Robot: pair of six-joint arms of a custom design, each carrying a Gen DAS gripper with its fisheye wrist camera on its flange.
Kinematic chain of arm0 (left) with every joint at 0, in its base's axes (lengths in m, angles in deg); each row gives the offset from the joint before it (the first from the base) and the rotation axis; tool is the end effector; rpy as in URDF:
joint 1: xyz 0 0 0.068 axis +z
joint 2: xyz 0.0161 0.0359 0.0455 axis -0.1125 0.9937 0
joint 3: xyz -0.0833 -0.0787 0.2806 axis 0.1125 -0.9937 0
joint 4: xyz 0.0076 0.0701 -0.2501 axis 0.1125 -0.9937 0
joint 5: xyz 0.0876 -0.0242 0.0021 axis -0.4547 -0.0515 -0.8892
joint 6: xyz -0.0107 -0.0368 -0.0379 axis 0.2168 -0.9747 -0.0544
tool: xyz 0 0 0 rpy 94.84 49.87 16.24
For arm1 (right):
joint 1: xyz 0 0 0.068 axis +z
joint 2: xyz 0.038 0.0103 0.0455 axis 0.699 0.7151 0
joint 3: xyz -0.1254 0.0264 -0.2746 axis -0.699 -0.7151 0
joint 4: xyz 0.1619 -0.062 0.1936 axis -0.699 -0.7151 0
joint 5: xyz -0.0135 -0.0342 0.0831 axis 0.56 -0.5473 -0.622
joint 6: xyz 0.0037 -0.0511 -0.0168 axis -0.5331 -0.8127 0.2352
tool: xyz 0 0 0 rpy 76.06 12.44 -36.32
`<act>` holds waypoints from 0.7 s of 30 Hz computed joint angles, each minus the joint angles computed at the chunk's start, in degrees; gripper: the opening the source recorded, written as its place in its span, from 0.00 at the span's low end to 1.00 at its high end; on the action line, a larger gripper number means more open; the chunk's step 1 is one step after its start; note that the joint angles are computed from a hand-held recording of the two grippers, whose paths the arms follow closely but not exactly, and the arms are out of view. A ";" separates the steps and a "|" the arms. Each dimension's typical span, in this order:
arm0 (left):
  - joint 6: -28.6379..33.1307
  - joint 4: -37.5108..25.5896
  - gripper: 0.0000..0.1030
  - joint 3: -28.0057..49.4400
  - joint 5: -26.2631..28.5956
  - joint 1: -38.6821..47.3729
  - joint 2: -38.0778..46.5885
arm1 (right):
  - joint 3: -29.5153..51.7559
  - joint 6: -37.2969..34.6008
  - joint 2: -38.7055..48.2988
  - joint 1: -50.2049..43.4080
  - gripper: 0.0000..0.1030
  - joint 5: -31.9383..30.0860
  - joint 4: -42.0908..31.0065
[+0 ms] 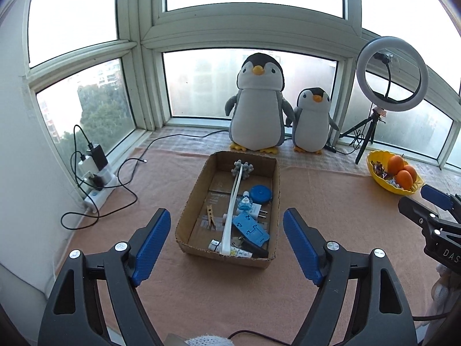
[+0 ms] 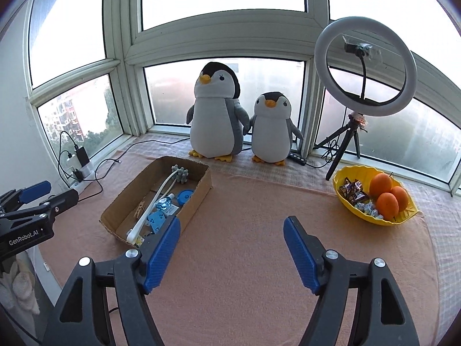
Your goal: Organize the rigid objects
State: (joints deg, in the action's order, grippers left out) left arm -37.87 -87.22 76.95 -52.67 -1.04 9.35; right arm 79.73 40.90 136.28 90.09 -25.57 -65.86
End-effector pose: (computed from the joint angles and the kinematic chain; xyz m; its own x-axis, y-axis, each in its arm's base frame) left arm 0.2844 0.0087 0.2478 -0.5049 0.3746 -0.7777 0.5852 0.8108 0.0107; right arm 0.1510 0.1179 0.2678 -0.5464 0.3455 -0.7629 0.4897 0.8708 0.0437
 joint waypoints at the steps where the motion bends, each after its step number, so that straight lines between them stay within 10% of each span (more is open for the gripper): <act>1: -0.05 -0.10 0.78 -0.05 -0.13 -0.16 -0.15 | -0.29 0.37 -0.47 0.08 0.68 0.09 -0.08; 21: 0.38 -1.43 0.78 -1.14 -0.91 -0.92 -1.63 | -0.96 -0.14 -0.50 0.21 0.69 -0.09 1.32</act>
State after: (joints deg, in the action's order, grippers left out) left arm -37.49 -88.65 75.81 -53.59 -1.96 7.72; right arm 78.77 40.76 135.78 90.31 -25.66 -64.55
